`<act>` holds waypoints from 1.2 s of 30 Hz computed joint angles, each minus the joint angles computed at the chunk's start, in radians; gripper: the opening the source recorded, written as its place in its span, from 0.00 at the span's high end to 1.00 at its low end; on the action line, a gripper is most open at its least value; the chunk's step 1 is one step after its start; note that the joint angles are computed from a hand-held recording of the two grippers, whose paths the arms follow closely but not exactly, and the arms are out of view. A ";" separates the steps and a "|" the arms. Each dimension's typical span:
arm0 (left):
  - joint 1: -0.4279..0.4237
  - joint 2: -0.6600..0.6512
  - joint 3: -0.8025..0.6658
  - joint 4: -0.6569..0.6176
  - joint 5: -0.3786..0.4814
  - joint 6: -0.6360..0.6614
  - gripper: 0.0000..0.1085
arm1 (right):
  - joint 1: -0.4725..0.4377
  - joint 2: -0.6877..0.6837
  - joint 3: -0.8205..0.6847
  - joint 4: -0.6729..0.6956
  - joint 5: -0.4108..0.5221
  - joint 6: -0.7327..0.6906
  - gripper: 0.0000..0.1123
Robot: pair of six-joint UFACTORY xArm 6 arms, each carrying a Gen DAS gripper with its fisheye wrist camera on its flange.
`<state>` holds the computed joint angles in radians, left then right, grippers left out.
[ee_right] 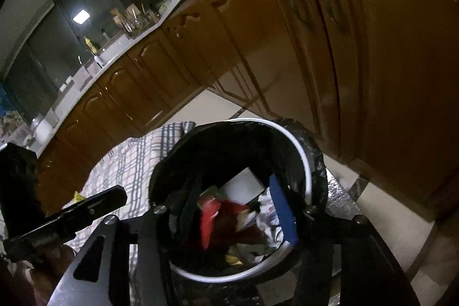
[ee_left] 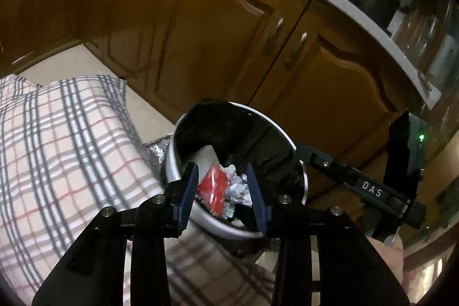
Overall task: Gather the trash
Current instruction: 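Move both tools back to the yellow wrapper and colorful wrapper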
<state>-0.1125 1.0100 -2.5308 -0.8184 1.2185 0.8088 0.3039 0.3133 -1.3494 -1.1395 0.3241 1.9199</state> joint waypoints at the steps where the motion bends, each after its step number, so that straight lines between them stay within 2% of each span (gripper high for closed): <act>1: 0.010 -0.026 0.041 -0.012 -0.013 0.017 0.66 | 0.004 -0.002 -0.001 -0.027 -0.003 0.028 0.47; 3: 0.028 -0.088 0.144 -0.037 -0.062 0.055 0.59 | 0.019 -0.003 -0.006 -0.077 0.000 0.079 0.39; 5: 0.055 -0.139 0.229 -0.065 -0.105 0.089 0.58 | 0.030 0.003 -0.018 -0.092 -0.006 0.094 0.38; 12: 0.145 -0.161 0.266 -0.101 -0.123 0.086 0.58 | 0.087 0.052 -0.088 -0.106 -0.022 0.105 0.37; 19: 0.234 -0.096 0.170 -0.088 -0.112 0.029 0.58 | 0.149 0.143 -0.201 -0.041 -0.045 0.024 0.37; 30: 0.322 -0.054 0.125 -0.075 -0.118 0.004 0.58 | 0.227 0.311 -0.391 0.185 -0.065 -0.212 0.37; 36: 0.361 0.055 -0.042 -0.033 -0.093 -0.071 0.58 | 0.268 0.391 -0.488 0.320 -0.043 -0.395 0.37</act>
<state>0.2484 1.0648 -2.5723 -0.8519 1.1259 0.7381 0.5716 0.7040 -1.8379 -0.8196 0.2808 1.5251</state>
